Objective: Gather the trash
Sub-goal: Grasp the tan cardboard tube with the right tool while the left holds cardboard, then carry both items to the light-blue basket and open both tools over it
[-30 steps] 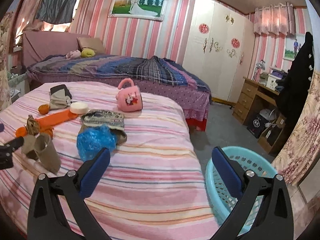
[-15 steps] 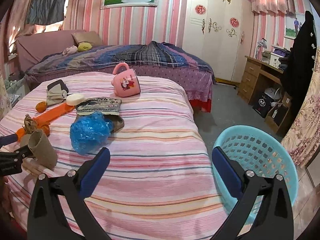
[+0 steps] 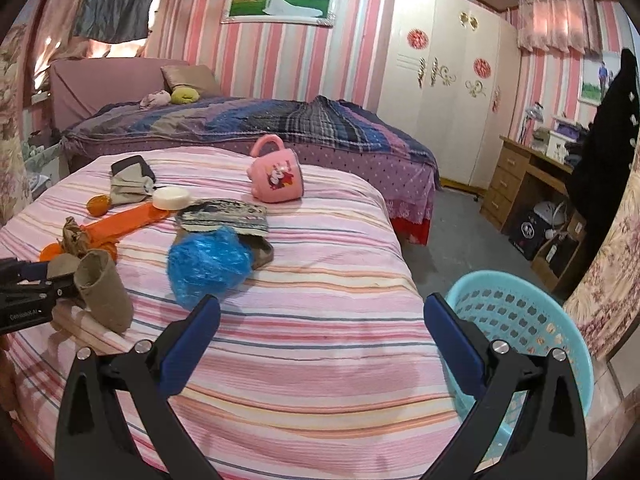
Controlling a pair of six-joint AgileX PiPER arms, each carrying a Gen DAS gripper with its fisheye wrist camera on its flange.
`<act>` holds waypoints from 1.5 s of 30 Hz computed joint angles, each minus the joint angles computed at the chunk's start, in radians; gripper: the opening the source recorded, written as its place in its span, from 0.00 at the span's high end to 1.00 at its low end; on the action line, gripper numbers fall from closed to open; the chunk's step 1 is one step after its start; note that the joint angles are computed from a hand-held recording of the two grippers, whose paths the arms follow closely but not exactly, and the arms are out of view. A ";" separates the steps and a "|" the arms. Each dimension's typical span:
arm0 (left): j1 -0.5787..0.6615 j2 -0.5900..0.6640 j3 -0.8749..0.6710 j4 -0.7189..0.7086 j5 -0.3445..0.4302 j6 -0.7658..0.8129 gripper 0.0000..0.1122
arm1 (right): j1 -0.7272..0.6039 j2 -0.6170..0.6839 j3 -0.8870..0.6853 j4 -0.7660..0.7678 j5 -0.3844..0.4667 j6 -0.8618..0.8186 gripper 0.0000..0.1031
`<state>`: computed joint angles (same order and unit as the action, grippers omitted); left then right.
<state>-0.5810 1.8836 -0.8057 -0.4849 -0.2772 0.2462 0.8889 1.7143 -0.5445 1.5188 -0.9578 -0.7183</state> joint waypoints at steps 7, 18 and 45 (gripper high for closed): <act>-0.016 -0.087 0.124 -0.231 -0.138 0.232 0.53 | 0.063 0.029 -0.043 -0.054 0.029 0.024 0.04; 0.125 -0.145 0.245 -0.233 -0.225 0.157 0.53 | 0.038 0.175 -0.216 -0.134 0.198 0.079 0.04; 0.023 -0.120 0.217 -0.410 -0.293 0.276 0.53 | -0.024 0.215 -0.299 -0.266 0.379 0.049 0.68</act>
